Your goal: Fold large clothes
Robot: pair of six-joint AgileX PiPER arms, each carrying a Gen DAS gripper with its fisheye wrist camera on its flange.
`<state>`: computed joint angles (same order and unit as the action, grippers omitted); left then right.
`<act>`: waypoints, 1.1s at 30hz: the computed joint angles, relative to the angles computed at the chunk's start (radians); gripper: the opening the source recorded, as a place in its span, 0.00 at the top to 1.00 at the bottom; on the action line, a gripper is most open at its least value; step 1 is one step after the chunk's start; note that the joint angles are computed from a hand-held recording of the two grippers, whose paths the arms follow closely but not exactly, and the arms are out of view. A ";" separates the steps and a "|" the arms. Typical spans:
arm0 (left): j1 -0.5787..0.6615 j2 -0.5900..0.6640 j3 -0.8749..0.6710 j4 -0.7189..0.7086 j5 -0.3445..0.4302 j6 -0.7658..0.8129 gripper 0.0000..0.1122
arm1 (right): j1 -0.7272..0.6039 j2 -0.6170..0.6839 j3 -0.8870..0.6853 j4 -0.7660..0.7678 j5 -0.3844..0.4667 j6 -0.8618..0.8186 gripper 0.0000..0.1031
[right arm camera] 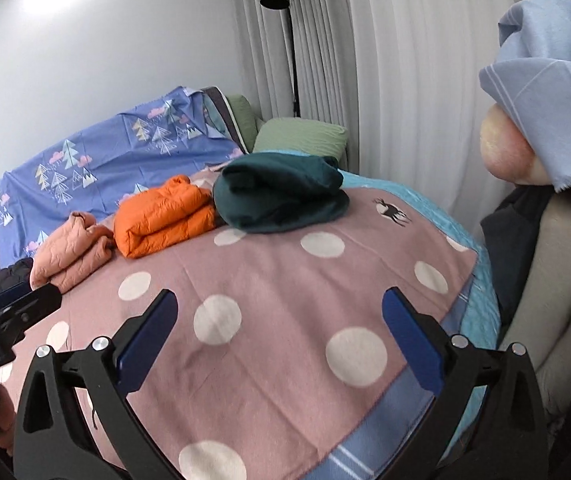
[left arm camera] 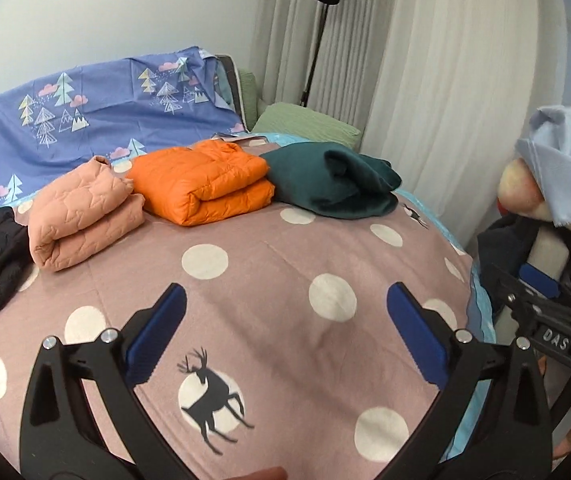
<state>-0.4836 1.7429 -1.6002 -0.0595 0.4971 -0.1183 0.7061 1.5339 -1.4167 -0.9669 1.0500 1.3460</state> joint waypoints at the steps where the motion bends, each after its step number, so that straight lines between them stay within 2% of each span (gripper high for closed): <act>1: -0.005 -0.017 0.022 0.007 -0.010 -0.003 0.10 | 0.009 -0.004 0.004 0.001 0.003 0.006 0.01; 4: -0.029 -0.051 0.065 0.045 -0.024 -0.017 0.10 | 0.034 -0.021 0.016 0.005 0.010 0.022 0.01; 8: -0.067 -0.076 0.100 0.123 -0.039 -0.062 0.10 | 0.058 -0.023 0.014 -0.015 0.062 0.037 0.01; 11: -0.090 -0.086 0.113 0.169 -0.051 -0.091 0.10 | 0.057 -0.035 0.023 -0.007 0.057 0.038 0.01; 16: -0.096 -0.089 0.115 0.146 -0.060 -0.072 0.10 | 0.057 -0.040 0.024 -0.018 0.062 0.034 0.01; 21: -0.087 -0.069 0.085 0.130 -0.033 -0.069 0.10 | 0.039 -0.053 0.039 -0.014 0.049 0.030 0.01; 28: -0.099 -0.046 0.067 0.209 -0.029 -0.133 0.10 | 0.001 -0.061 0.053 0.020 0.014 0.004 0.01; 33: -0.087 -0.023 0.040 0.156 -0.010 -0.097 0.10 | -0.002 -0.046 0.033 0.012 0.027 -0.008 0.01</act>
<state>-0.5704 1.7198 -1.5606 0.0962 0.4867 -0.2151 0.7039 1.4879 -1.3835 -0.9550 1.0769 1.3385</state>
